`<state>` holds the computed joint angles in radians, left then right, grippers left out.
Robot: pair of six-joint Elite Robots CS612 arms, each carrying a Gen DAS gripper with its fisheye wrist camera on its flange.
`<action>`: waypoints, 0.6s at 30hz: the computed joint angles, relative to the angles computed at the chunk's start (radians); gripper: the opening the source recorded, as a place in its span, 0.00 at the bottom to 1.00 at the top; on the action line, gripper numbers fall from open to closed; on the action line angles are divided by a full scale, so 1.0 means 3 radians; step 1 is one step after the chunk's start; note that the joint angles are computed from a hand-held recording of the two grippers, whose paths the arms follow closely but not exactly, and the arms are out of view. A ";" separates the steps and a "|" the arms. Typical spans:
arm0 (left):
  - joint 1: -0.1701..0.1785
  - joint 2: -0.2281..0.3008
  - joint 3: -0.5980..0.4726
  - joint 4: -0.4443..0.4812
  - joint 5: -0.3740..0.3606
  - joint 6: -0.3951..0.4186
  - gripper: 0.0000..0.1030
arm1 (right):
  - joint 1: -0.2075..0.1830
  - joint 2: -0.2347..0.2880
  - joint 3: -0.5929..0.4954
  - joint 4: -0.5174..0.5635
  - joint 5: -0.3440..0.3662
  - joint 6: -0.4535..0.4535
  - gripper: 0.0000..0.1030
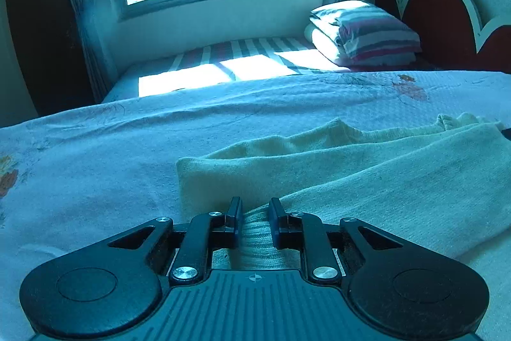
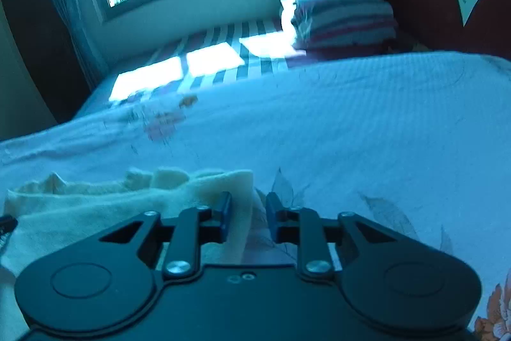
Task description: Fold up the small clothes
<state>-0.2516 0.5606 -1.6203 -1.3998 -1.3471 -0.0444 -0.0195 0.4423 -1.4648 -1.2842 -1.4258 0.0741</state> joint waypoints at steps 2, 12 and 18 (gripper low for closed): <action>-0.0005 0.0003 -0.0036 -0.0082 0.0025 -0.0030 0.17 | -0.0035 -0.0012 -0.0013 0.0032 0.0050 0.0032 0.12; 0.0014 0.0041 -0.0166 0.0067 -0.0139 0.0141 0.18 | 0.0012 0.0176 -0.0436 -0.0163 -0.0020 0.0015 0.22; 0.0001 -0.0014 -0.0195 0.0223 -0.0146 0.0243 0.20 | 0.0085 0.0261 -0.0542 0.0212 0.0008 -0.0130 0.23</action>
